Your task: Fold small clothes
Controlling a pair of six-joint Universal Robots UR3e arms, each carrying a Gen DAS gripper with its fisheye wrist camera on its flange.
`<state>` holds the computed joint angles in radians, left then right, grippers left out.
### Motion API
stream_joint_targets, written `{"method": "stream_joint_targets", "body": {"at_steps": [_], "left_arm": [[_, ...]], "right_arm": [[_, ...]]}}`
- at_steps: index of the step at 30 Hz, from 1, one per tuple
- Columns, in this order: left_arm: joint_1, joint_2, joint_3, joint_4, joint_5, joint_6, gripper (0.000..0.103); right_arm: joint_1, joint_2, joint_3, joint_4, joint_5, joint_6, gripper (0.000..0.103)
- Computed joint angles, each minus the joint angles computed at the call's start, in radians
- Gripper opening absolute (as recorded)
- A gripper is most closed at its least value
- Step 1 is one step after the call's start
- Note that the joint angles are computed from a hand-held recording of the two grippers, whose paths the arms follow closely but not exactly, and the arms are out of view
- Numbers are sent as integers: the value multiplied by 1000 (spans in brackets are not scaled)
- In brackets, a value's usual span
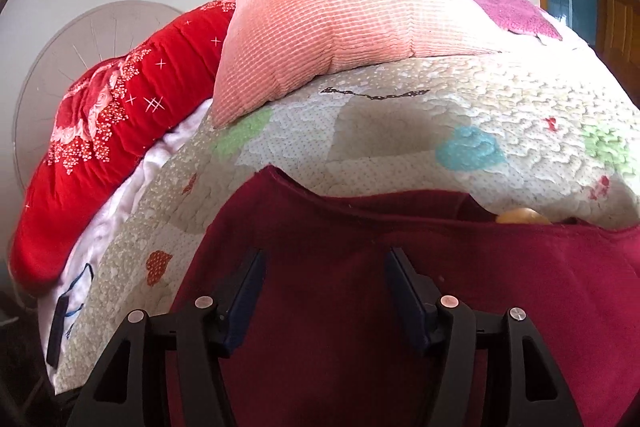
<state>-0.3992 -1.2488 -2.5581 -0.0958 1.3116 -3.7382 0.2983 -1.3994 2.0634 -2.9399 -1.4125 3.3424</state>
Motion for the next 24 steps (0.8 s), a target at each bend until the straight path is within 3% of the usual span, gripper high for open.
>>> {"method": "stream_joint_targets", "body": {"at_steps": [4, 13, 15, 18, 20, 23, 24], "left_arm": [[-2, -56, -2, 70, 23, -21, 75], [-15, -210, 78, 134, 67, -61, 78], [-25, -254, 115, 131, 83, -68, 79], [-69, -322, 217, 68, 136, -72, 79], [-90, -360, 281, 28, 152, -65, 79], [-94, -403, 341, -15, 152, -54, 79], [-96, -416, 352, -18, 155, -52, 82]], "right_arm": [[-135, -254, 234, 10, 41, -101, 60], [-426, -497, 379, 81, 108, -225, 60], [-429, -462, 348, 96, 61, -259, 61], [-392, -284, 258, 117, -53, -301, 62], [-421, -280, 287, 51, -16, -290, 62], [-449, -387, 310, 116, 28, -266, 61], [-496, -474, 341, 171, 114, -278, 61]]}}
